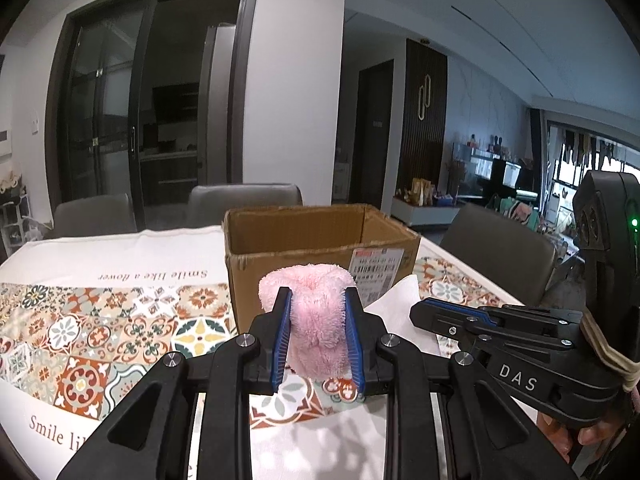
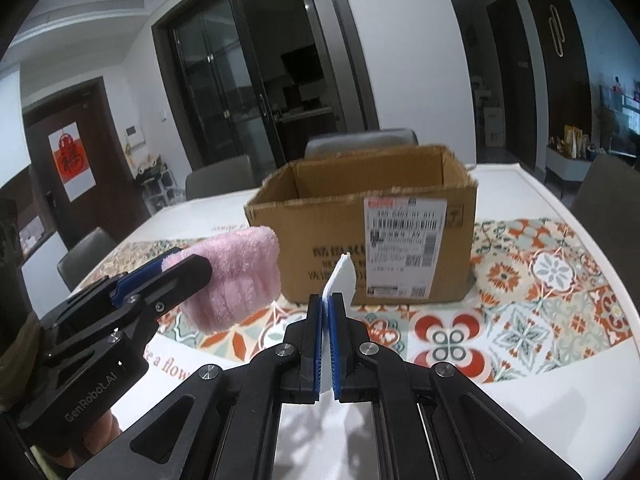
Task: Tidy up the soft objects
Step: 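Lift the wristband with the left tool while the right tool carries the tissue over the box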
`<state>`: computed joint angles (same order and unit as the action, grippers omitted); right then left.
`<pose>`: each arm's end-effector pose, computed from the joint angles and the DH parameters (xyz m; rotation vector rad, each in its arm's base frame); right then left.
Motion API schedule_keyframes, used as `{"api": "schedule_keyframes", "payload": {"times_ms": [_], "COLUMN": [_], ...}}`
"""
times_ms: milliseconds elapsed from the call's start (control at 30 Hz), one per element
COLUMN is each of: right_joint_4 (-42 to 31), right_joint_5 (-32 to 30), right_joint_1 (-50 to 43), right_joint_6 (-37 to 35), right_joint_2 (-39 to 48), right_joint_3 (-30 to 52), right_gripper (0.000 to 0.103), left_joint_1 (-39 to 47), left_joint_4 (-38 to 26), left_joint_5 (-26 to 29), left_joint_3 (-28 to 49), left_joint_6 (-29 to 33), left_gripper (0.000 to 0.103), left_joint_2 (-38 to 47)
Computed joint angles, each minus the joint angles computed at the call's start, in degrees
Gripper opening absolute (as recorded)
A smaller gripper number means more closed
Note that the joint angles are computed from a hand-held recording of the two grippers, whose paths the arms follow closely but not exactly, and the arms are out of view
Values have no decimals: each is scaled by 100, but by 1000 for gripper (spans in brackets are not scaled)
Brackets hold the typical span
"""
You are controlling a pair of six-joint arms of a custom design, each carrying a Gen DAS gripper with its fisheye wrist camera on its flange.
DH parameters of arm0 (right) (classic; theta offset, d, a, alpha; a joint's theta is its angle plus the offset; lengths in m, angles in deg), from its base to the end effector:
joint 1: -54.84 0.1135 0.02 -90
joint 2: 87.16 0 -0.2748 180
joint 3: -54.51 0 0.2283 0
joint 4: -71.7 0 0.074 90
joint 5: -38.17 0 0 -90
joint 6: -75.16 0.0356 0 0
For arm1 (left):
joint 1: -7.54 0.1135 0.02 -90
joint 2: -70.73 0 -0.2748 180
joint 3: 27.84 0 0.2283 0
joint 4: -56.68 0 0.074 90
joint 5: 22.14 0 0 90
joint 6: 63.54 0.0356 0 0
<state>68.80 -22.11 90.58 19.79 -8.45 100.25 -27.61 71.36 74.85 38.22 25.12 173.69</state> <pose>0.2073 0.1275 0.1973 0.2631 2.0924 0.1621 0.2963 -0.2139 0.2029 0.6577 1.8829 -0.5347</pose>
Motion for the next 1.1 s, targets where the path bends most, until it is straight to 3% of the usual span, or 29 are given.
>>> {"api": "schedule_keyframes", "payload": {"times_ms": [733,1100], "right_joint_4": [-367,-154], "right_joint_5": [542,391], "right_joint_1": [-167,-548], "right_joint_6": [-746,-1217], "right_joint_2": [-854,-853], "right_joint_3": [484,786], "right_gripper": [5,5], "left_joint_1": [-96,-95], "left_joint_4": [205,80], "left_joint_5": [-37,-107], "left_joint_3": [672,1376], "left_joint_6": [50,50], "left_gripper": [23,22], "left_joint_2": [45,425]}}
